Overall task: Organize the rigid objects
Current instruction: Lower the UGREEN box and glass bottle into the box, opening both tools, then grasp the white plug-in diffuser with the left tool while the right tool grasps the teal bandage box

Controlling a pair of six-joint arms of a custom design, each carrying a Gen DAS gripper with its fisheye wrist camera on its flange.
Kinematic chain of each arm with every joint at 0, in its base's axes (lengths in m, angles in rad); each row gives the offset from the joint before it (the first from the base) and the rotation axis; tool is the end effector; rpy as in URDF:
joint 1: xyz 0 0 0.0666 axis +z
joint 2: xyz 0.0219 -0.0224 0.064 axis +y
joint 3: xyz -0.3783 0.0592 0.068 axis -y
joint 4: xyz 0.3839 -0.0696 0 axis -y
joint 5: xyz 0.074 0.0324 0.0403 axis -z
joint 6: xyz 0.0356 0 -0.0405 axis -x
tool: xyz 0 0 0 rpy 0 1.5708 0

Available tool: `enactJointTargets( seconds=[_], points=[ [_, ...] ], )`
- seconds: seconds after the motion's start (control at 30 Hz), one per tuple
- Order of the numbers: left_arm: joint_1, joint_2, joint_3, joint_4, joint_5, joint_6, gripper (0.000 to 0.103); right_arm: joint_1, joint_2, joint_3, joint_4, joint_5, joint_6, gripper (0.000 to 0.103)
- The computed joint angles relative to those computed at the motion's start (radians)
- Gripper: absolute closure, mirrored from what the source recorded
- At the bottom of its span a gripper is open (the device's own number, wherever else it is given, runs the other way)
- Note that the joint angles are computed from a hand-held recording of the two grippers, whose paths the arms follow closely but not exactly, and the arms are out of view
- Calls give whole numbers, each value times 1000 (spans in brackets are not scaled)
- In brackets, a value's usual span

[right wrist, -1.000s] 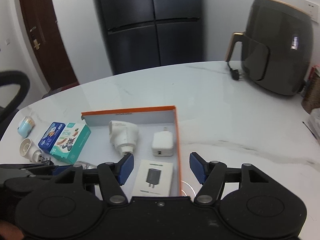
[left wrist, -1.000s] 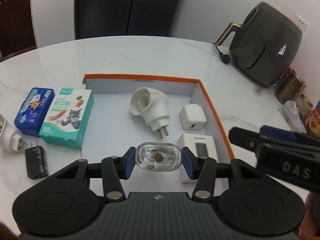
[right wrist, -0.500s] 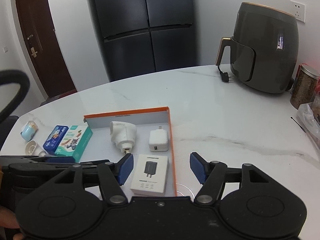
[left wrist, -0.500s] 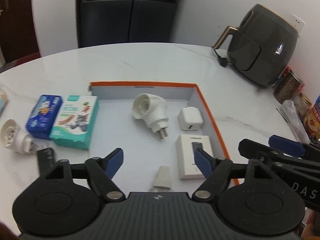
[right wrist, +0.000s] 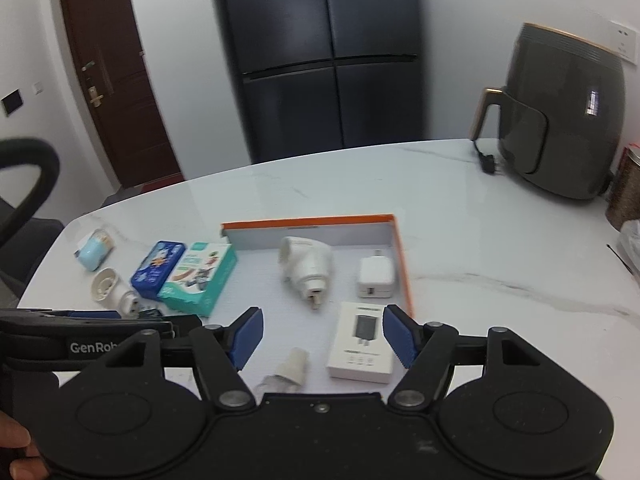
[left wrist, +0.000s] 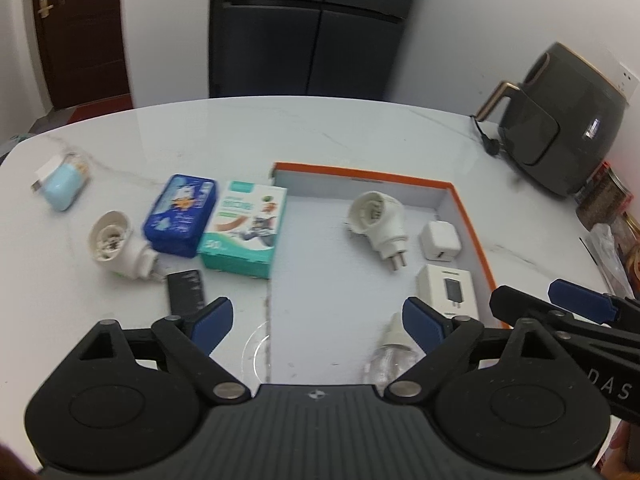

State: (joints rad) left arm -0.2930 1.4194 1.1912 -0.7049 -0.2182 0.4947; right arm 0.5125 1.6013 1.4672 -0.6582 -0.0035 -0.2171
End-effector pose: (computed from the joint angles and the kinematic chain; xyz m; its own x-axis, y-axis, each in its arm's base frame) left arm 0.4527 -0.1289 0.3405 -0.7523 -0.2572 -0.6065 -0.2256 0.9656 -0.1296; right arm 0.4870 0.2737 0.3772 -0.7120 -0.1535 -0.6852 -0.3473 0.9251 0.1537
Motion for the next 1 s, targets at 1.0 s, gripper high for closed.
enactJointTargets(
  seconds=[1.0],
  points=[
    [274,-165,-138,-41,32,-41,8,179,166,190,-63,-31,-22,23]
  ],
)
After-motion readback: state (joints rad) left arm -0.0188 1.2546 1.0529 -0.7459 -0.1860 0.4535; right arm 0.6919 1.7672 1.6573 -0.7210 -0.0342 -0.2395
